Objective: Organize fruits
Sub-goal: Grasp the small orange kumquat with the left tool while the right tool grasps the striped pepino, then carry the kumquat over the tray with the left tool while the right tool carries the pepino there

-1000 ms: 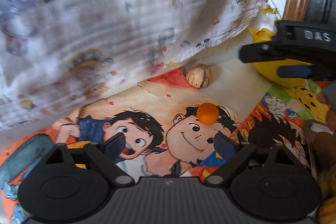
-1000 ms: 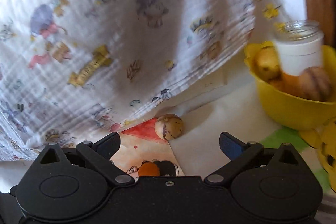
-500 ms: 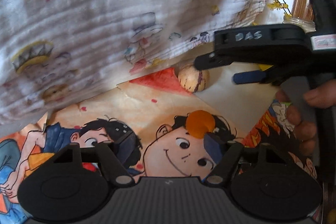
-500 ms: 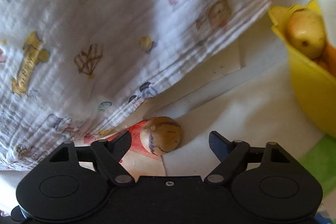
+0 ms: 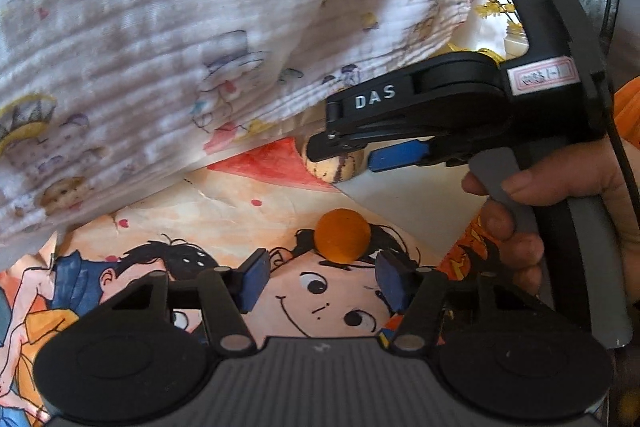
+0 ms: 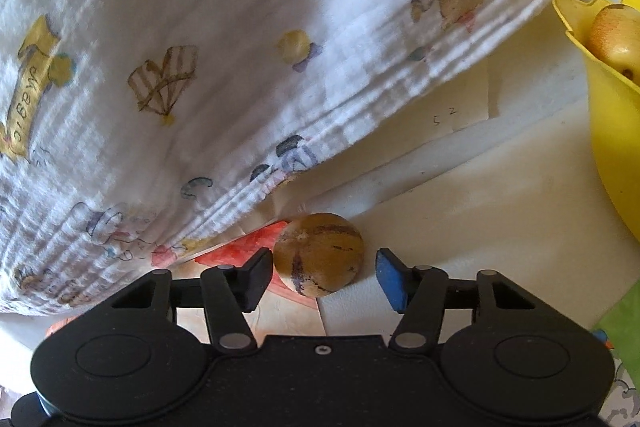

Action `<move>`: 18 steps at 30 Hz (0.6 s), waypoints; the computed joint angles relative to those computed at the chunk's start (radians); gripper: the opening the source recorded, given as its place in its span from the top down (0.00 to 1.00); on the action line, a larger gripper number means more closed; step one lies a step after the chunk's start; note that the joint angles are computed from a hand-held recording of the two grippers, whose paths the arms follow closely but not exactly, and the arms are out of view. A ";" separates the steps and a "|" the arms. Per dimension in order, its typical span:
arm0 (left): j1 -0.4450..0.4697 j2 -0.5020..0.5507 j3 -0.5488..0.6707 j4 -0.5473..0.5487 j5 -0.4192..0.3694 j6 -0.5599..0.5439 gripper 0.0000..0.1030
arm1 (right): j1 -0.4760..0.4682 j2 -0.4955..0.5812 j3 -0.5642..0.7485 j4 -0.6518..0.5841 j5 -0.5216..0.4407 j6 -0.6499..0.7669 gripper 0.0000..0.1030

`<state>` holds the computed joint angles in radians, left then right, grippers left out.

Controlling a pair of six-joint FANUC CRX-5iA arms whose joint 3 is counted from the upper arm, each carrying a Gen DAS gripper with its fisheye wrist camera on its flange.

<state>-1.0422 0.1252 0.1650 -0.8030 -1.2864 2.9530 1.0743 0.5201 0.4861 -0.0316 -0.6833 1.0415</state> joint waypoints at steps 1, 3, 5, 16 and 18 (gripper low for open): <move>0.001 0.001 0.000 0.001 0.006 -0.003 0.38 | 0.000 0.003 0.010 -0.001 -0.009 0.006 0.45; 0.007 0.009 0.006 0.003 0.014 -0.010 0.38 | 0.000 0.012 0.032 -0.007 -0.028 0.020 0.46; 0.009 0.018 0.015 0.001 0.013 -0.019 0.38 | 0.001 0.022 0.050 -0.011 -0.041 0.030 0.47; 0.022 0.037 0.029 -0.013 0.023 -0.029 0.68 | 0.014 0.023 0.042 0.024 -0.032 0.018 0.49; 0.025 0.036 0.028 -0.010 0.026 -0.030 0.68 | 0.019 0.019 0.032 0.042 -0.027 0.008 0.49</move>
